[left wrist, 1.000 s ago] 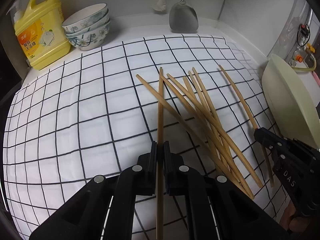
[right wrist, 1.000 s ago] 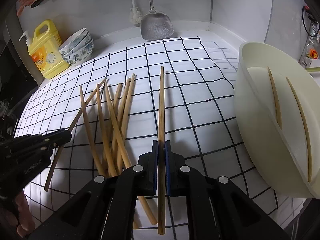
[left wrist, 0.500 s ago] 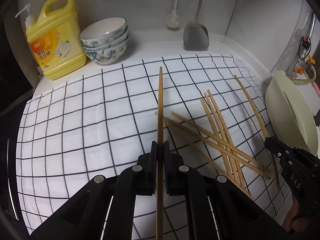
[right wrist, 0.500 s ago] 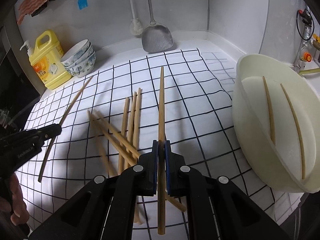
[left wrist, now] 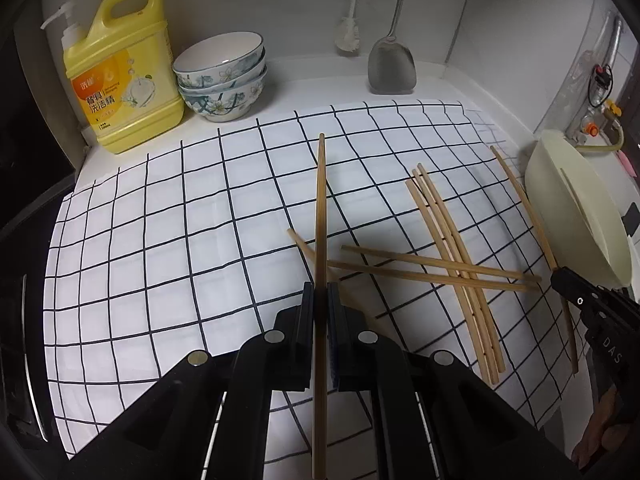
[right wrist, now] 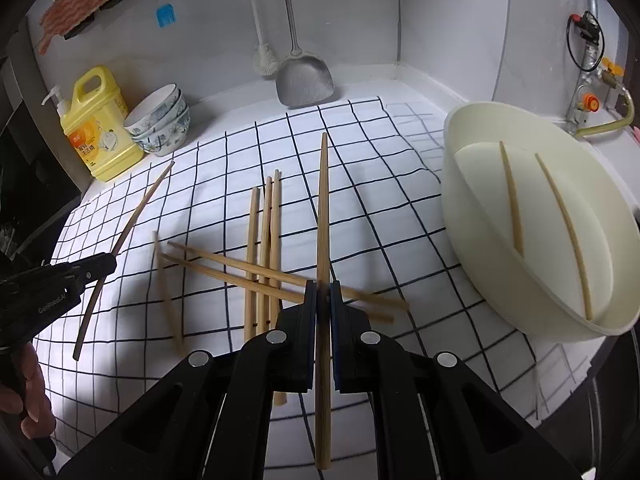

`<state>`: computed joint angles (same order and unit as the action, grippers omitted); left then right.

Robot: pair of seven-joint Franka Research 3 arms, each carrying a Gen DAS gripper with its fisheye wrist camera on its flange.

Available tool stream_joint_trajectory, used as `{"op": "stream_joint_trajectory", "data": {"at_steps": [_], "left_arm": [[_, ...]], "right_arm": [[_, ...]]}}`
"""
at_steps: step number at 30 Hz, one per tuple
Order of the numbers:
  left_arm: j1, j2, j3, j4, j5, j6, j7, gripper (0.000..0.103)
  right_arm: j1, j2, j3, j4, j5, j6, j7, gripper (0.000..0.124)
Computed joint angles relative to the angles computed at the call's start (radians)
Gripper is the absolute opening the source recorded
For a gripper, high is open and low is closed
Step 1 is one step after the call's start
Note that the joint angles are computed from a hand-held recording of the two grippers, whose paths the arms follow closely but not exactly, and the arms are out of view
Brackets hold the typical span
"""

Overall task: Organize utensils
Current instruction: 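Lift both held chopsticks and carry them over the cream basin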

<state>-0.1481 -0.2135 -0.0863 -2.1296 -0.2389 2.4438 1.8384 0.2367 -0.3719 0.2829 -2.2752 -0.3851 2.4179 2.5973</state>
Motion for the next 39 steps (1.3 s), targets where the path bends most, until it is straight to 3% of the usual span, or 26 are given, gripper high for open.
{"op": "stream_joint_trajectory", "data": {"at_steps": [11,19,26,32,39], "left_arm": [[-0.064,-0.08,0.008,0.0,-0.052,-0.04,0.104,0.007],[-0.156,-0.076,-0.039,0.069,-0.137,-0.055,0.111,0.007],[-0.221,0.018,-0.138,0.175,-0.093,-0.017,-0.048,0.007],[-0.265,0.165,-0.222,0.314,0.077,-0.005,-0.245,0.007],[-0.302,0.322,-0.255,0.464,0.217,-0.05,-0.343,0.007]], "right_arm": [[-0.015,-0.133,0.023,-0.02,0.013,-0.075,0.044,0.006],[-0.077,-0.301,-0.005,-0.093,0.04,-0.124,-0.032,0.006],[-0.156,-0.44,-0.112,-0.21,0.106,-0.068,-0.218,0.006],[-0.224,-0.463,-0.214,-0.277,0.175,0.01,-0.399,0.006],[-0.3,-0.429,-0.239,-0.299,0.273,0.061,-0.514,0.006]]}}
